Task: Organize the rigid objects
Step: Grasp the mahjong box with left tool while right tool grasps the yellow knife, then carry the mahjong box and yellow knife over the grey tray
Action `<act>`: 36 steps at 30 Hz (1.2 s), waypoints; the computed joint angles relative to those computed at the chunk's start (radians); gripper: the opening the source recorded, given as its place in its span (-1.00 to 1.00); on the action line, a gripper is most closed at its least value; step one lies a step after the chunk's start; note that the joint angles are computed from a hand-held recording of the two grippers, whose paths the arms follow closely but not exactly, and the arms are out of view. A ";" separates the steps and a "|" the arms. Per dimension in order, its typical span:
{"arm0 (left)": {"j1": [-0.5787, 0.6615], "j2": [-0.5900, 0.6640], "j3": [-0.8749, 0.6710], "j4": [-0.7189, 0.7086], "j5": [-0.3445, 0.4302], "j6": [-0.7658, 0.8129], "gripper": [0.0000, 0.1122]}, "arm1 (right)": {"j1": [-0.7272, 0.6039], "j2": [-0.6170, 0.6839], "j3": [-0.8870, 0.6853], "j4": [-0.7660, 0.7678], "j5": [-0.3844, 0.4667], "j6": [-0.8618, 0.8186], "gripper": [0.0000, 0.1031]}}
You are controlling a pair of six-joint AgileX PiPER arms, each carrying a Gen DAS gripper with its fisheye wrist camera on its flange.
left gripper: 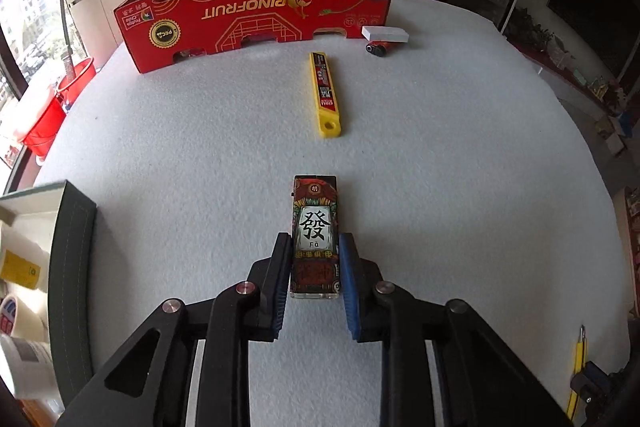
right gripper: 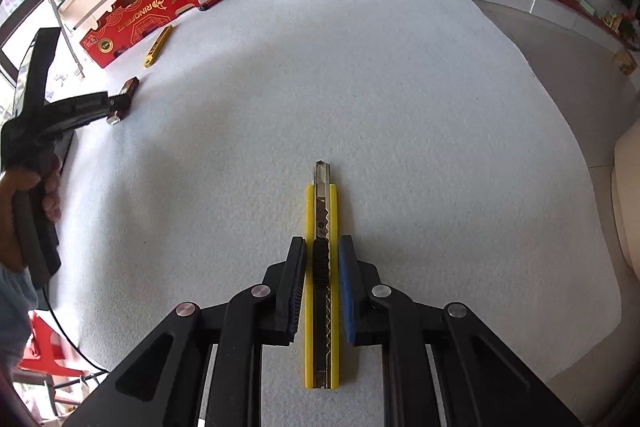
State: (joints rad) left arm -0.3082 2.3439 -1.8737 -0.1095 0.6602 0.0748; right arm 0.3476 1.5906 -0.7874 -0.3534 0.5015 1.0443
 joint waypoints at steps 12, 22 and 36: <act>-0.055 -0.034 0.067 0.152 -0.034 -0.118 -0.25 | 0.104 0.083 -0.077 -0.183 0.098 0.140 -0.32; -0.032 -0.264 0.386 -0.144 -0.104 0.117 -0.55 | 0.052 -0.039 0.024 0.039 -0.027 0.018 -0.67; 0.106 -0.726 0.864 -0.429 -0.197 0.394 -0.55 | 0.283 -0.072 -0.130 -0.069 0.085 0.164 -0.67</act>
State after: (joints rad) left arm -0.2021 1.6179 -1.0094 -0.5384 0.4634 0.4691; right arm 0.6303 1.5190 -0.9176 -0.4222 0.5867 1.2079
